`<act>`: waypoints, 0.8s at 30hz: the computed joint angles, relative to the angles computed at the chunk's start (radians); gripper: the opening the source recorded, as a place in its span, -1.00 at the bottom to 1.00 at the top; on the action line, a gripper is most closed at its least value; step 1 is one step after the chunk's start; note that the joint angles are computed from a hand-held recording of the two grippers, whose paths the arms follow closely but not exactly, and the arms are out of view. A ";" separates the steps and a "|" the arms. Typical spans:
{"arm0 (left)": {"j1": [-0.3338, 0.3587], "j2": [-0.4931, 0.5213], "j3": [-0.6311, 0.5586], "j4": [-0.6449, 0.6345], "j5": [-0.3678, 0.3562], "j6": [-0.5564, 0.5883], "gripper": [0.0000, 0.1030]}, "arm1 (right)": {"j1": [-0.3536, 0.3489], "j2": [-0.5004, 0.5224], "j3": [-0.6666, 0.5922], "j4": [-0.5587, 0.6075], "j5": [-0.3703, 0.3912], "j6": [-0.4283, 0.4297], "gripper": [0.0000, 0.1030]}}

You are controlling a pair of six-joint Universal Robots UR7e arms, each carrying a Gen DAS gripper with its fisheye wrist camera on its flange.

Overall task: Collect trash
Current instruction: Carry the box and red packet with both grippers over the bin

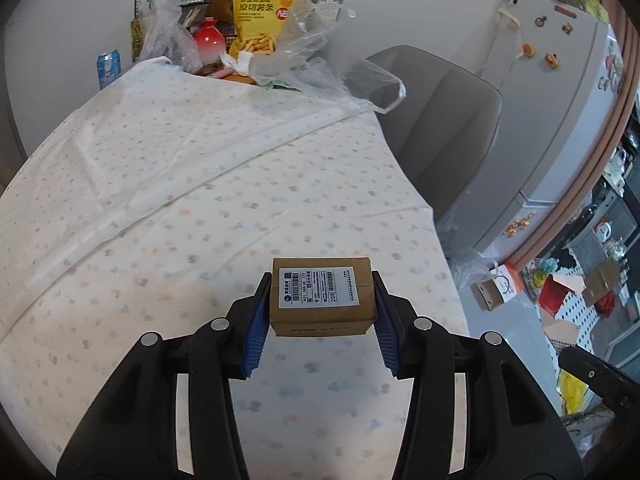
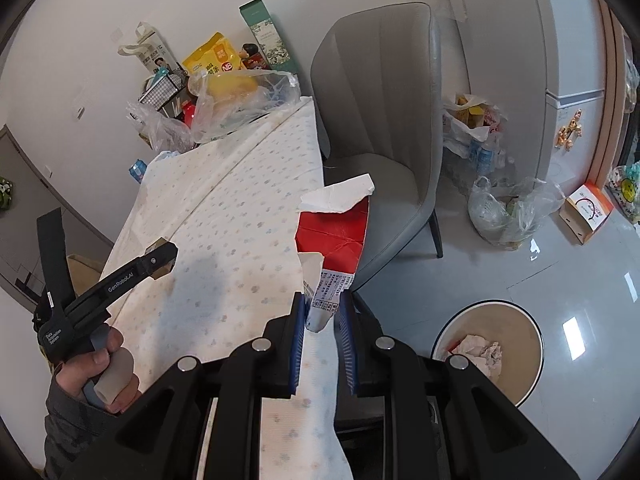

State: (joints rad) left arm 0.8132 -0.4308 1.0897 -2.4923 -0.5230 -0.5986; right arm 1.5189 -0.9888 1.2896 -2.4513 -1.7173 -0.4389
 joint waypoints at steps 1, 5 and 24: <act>-0.002 0.010 -0.013 0.003 -0.007 0.008 -0.09 | -0.005 -0.005 0.002 -0.004 -0.002 0.003 -0.66; -0.009 0.061 -0.081 0.016 -0.045 0.049 -0.09 | -0.028 -0.020 0.001 -0.011 -0.010 0.015 -0.66; -0.035 0.254 -0.362 0.135 -0.172 0.155 -0.09 | -0.141 -0.028 -0.034 -0.021 -0.074 0.073 -0.24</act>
